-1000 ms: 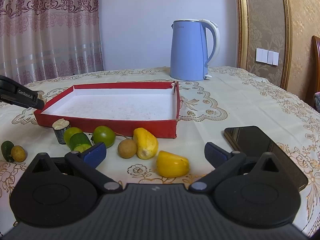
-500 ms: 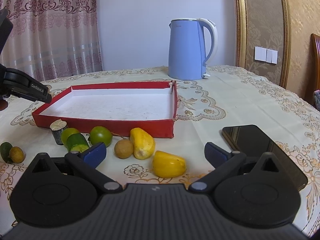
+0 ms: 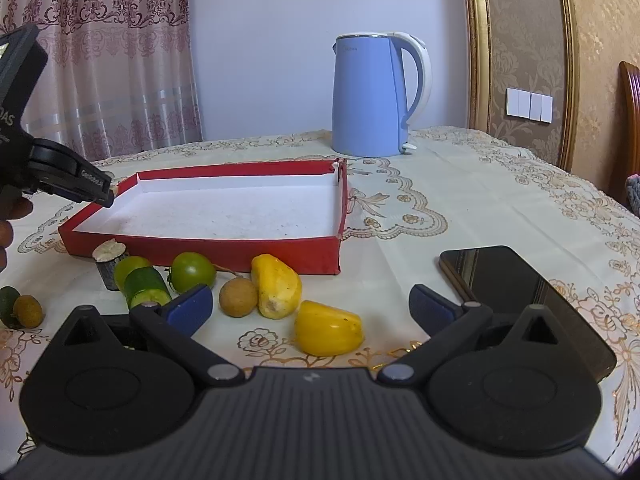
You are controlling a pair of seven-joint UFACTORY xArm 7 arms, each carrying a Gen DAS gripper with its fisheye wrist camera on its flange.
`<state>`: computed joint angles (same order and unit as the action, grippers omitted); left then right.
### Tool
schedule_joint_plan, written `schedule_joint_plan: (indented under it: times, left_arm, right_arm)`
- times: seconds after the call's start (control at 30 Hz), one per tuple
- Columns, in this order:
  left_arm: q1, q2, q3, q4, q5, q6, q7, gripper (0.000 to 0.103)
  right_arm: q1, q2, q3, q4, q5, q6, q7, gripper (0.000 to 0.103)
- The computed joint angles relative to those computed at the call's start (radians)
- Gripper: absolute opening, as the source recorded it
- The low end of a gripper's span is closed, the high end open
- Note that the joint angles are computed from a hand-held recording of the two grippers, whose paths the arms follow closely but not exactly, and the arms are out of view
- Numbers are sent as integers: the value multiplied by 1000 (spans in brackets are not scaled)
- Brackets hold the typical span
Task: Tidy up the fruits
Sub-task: 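Lift the dark piece with the left gripper and carry it over the tray, then open the left gripper to drop the dark piece while the right gripper grasps a yellow mango piece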
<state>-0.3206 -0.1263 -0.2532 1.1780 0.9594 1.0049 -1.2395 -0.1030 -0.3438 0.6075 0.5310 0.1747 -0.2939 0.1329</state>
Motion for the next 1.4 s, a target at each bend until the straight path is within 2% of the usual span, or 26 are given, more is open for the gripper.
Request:
schedule_joint_plan:
  times: [0.37, 0.6, 0.67, 0.73, 0.87, 0.97, 1.03, 1.13, 1.23, 1.4]
  left_arm:
    - [-16, 72, 28, 66, 4, 2, 34, 32]
    - [-31, 87, 40, 79, 5, 2, 38, 32]
    - [-35, 87, 41, 76, 9, 0, 39, 32]
    - [-37, 89, 42, 77, 14, 2, 38, 32]
    - [-36, 91, 47, 78, 11, -9, 39, 32]
    - [-36, 93, 50, 78, 10, -11, 38, 32]
    - [-34, 96, 52, 80, 7, -15, 40, 32]
    - [-33, 100, 55, 81, 6, -19, 43, 32]
    - [-31, 110, 60, 89, 1, -22, 49, 32]
    - [-31, 145, 75, 118, -17, -27, 71, 32]
  right_arm:
    - [-4, 20, -5, 9, 13, -8, -15, 103]
    - [85, 38, -100, 13, -16, -18, -68, 103]
    - [76, 28, -94, 4, -15, -22, -100, 103]
    - [87, 22, -109, 0, -19, -14, -117, 93]
    - [280, 30, -334, 3, -117, 40, -95, 80]
    - [337, 35, -404, 11, -162, 81, -90, 65]
    - [388, 46, -462, 21, -186, 110, -88, 48]
    - [469, 52, -545, 23, -202, 123, -88, 36]
    - [451, 49, -524, 28, -207, 133, -84, 36]
    - [496, 41, -571, 31, -203, 143, -82, 36]
